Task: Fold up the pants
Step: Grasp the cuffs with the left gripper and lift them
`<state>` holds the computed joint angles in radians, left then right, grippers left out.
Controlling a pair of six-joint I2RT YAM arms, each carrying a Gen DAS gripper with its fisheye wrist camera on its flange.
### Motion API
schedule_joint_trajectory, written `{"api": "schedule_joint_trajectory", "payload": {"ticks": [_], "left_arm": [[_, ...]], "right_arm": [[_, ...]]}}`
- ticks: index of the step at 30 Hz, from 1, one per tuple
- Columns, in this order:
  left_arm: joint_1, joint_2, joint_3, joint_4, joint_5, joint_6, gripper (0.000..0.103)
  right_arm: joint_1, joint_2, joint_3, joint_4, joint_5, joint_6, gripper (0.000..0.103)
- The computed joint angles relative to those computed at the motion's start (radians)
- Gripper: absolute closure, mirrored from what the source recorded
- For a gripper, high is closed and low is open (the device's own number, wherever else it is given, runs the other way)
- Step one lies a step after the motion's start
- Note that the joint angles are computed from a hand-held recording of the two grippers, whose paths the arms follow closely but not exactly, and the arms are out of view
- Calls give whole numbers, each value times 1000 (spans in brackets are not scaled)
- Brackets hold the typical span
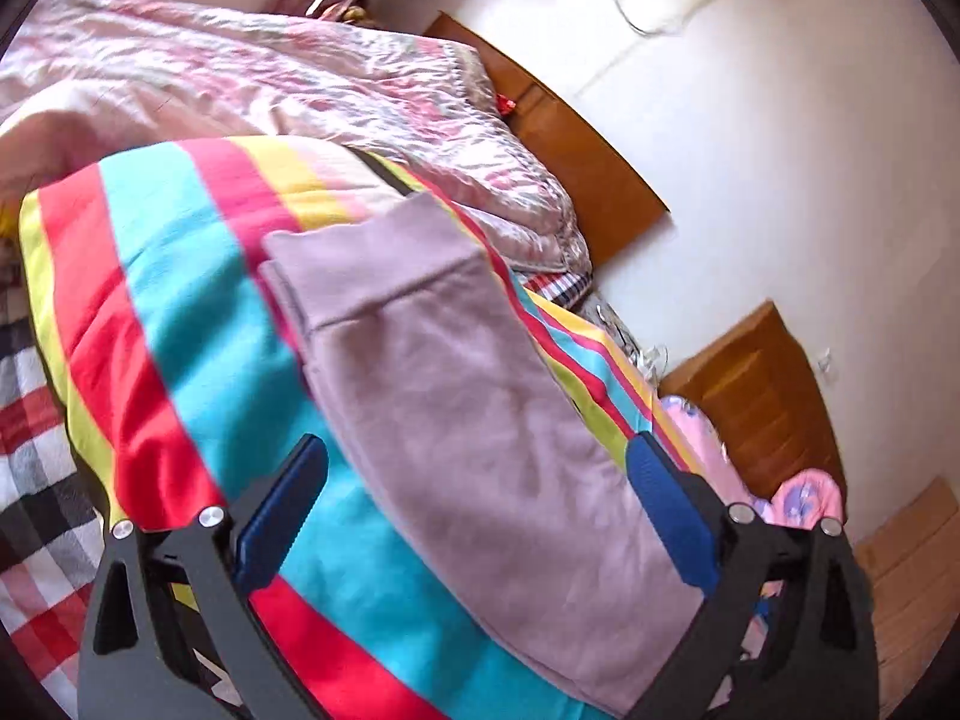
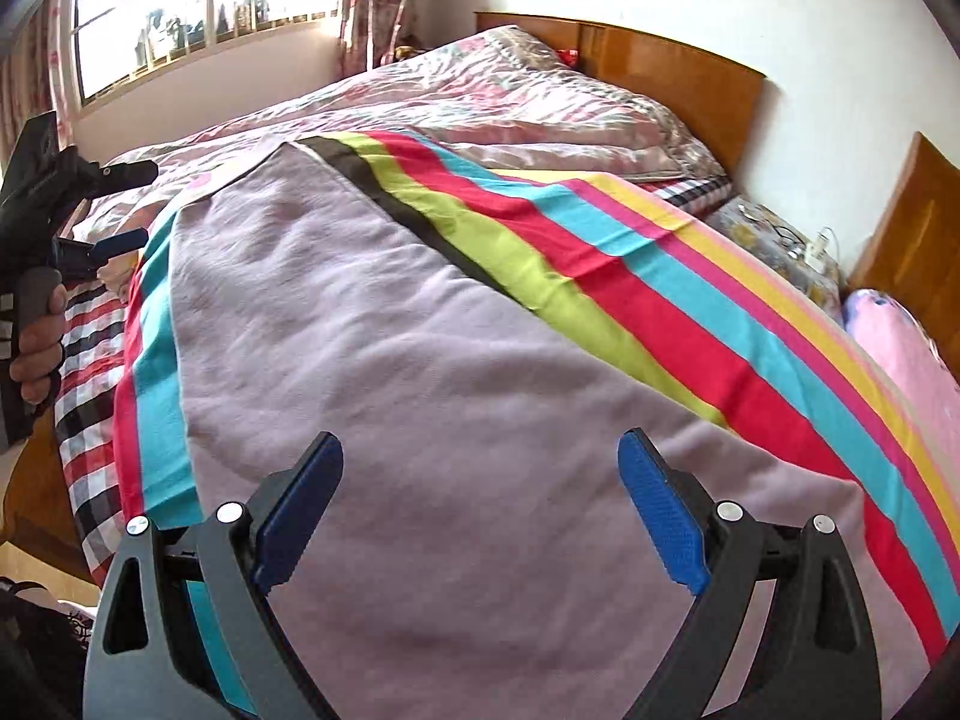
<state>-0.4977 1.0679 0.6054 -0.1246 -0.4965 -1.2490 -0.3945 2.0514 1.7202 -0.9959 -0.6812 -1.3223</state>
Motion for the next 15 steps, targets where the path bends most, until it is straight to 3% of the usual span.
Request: {"api": "schedule_joint_trajectory", "payload": {"ticks": [2, 5, 8, 12, 15], "left_arm": [[109, -143, -147, 111, 101, -19, 17], [249, -170, -195, 172, 211, 28, 20], [383, -68, -188, 258, 359, 51, 29], [468, 63, -230, 473, 521, 10, 42], [498, 110, -214, 486, 560, 9, 53]], "right_arm": [[26, -31, -65, 29, 26, -16, 13], [28, -37, -97, 37, 40, -13, 13], [23, -7, -71, 27, 61, 37, 13], [18, 45, -26, 23, 75, 93, 13], [16, 71, -7, 13, 76, 114, 13]]}}
